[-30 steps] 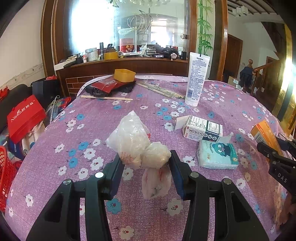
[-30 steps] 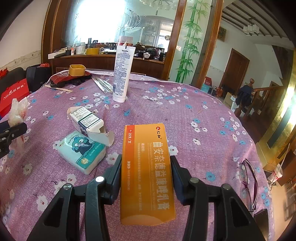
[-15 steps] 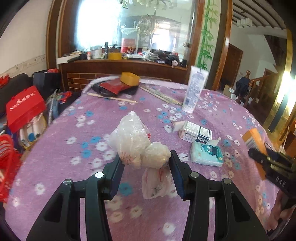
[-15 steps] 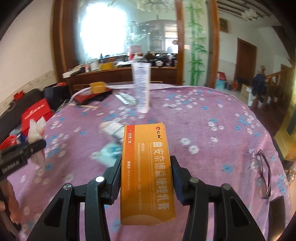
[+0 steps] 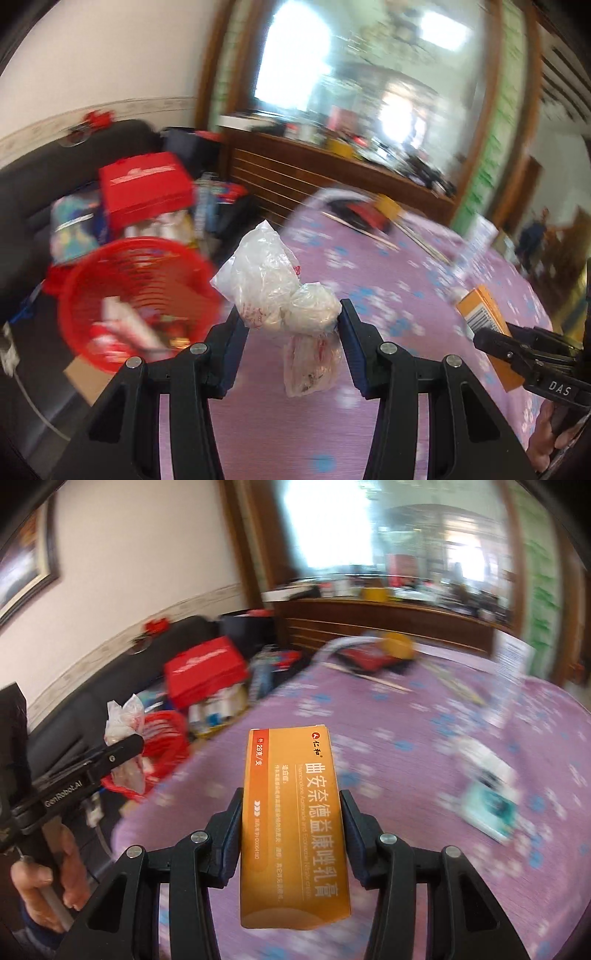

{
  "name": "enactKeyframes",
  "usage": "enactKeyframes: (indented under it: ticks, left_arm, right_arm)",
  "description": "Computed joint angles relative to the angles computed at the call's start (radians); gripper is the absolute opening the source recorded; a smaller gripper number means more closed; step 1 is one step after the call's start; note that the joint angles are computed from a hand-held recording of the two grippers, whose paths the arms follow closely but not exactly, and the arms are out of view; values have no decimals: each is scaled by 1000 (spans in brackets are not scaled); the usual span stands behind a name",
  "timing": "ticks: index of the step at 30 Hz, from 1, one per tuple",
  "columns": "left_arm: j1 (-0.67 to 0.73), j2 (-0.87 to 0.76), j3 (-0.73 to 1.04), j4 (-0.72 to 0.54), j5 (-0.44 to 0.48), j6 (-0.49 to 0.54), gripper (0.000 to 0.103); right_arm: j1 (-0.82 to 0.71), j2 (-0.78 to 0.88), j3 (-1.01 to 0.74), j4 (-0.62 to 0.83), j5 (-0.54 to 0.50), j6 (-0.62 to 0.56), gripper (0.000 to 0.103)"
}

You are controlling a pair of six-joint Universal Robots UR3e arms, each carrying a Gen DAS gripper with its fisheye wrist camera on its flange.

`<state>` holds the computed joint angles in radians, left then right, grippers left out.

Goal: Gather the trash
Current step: 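Carry the bags and orange box to the red wastebasket and open both grippers, then move both empty grippers back to the table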

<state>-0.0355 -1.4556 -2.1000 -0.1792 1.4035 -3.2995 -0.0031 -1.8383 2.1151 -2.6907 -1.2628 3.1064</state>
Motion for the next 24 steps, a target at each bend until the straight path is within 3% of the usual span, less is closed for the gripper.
enactKeyframes:
  ticks: [5, 7, 14, 16, 18, 21, 24]
  left_arm:
    - [386, 138, -127, -108, -271, 93, 47]
    - [459, 131, -137, -125, -317, 116, 47]
    - [553, 38, -124, -107, -358, 157, 47]
    - [542, -2, -91, -97, -335, 156, 58]
    - [562, 7, -106, -76, -337, 145, 70]
    - [586, 23, -122, -62, -337, 138, 70]
    - [599, 43, -145, -62, -369, 134, 70]
  right_arm:
    - [250, 361, -360, -6, -52, 94, 52]
    - [308, 490, -517, 28, -43, 124, 52]
    - [421, 913, -1112, 210, -20, 204, 53]
    - [426, 1020, -1258, 240, 22, 227, 54]
    - [420, 1127, -1416, 303, 76, 235, 62]
    - [409, 1138, -1406, 282, 83, 261, 62]
    - [361, 1013, -1155, 135, 123, 278, 62]
